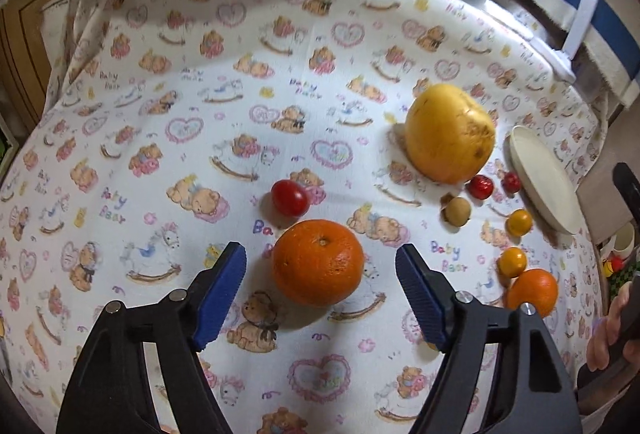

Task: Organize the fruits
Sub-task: 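Reach the left gripper to the orange while the right gripper approaches a small tangerine, then grasp the orange with the left gripper while the right gripper grasps the small tangerine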

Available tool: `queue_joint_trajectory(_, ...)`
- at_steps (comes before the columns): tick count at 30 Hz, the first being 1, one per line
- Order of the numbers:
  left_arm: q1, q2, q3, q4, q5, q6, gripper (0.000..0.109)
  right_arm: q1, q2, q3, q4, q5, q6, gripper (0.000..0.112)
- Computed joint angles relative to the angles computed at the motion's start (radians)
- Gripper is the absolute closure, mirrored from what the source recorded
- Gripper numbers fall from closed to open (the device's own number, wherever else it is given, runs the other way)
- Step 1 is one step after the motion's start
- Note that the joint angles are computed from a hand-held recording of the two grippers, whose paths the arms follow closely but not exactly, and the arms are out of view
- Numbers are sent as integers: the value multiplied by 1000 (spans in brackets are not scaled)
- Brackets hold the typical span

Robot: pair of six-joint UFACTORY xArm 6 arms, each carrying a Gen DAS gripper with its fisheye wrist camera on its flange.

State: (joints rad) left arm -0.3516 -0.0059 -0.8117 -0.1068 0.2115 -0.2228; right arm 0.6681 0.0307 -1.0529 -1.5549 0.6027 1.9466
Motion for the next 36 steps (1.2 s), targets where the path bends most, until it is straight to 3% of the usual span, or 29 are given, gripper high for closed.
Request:
queue_joint_trajectory(6,0,55,-41,-8,25,-6,42,-22,-1,11,5,-43,17,10)
queue_joint_trajectory(9,0,63,-43,14,21,-24,61,-21,-1,11,1,-43,17,10)
queue_joint_trajectory(14,-15,55,-39,0,20,19,61,-19,12,0,29,-56,-23,10)
queue_joint_trajectory(17,-24,28,-25,88,5,-34,61,-18,19,-4,44,-58,-36,10)
queue_joint_trajectory(19,-27,8,-20,187,-10,-108,61,-27,23,-5,53,-79,-38,16)
queue_joint_trajectory(22,-32,-16,-28,287,-29,-177,61,-70,46,-11,100,-189,-59,23)
queue_joint_trajectory(26,-49,-21,-53,242,-79,-131,61,-128,99,-23,210,-347,-132,42)
queue_joint_trajectory(28,-55,-11,-74,282,-107,-162,61,-138,124,-30,271,-374,-183,45)
queue_joint_trajectory(33,-34,35,-122,611,-201,-446,61,-146,172,-34,488,-406,-379,62)
queue_joint_trajectory(36,-39,68,-118,551,-249,-384,61,-148,195,-33,602,-424,-480,63)
